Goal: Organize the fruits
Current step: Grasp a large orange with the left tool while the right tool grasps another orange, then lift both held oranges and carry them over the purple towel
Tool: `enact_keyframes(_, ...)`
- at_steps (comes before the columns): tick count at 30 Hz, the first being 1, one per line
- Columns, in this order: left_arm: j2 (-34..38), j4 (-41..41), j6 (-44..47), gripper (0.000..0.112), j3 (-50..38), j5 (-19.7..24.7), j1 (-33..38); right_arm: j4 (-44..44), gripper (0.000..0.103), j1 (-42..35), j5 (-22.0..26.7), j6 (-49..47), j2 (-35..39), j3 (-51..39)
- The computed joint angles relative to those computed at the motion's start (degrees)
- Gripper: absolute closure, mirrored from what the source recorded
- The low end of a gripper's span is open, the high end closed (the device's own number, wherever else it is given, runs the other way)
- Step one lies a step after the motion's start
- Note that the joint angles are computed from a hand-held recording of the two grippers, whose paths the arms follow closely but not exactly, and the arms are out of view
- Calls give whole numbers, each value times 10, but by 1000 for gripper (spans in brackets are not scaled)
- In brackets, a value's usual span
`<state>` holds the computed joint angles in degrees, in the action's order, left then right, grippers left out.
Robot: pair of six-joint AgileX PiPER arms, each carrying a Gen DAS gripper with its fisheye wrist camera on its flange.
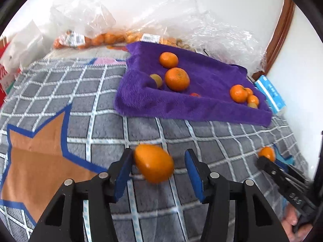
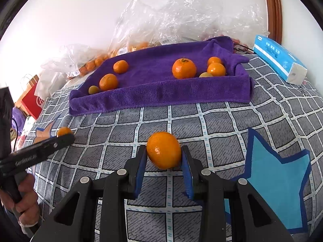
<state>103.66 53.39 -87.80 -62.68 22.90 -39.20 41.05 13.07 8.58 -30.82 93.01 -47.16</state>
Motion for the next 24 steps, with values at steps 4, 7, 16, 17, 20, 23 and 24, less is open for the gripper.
enact_keyframes(4,-26,27,-32,81,47,-83,28,-1,70,-3,-1,4,2,0)
enact_keyframes(7,-45,92,-115,81,78,-132,49,40,70,-7,-2,-34,0,3)
enact_keyframes(16,-51,220,-255,81,85,-106,34,195,69,-15,-8,-184,-11,19)
enact_keyframes(17,-51,221,-257,81,84,-106,35,196,69,-14,-10,-184,-11,19)
enact_keyframes(20,-50,220,-256,81,84,-110,38,185,70,-9,-17,-174,-13,21)
enact_keyframes(23,-55,225,-260,81,87,-110,39,174,69,-8,-19,-164,-13,21)
enact_keyframes(24,-56,238,-274,81,89,-109,38,174,69,-8,-19,-164,-13,21)
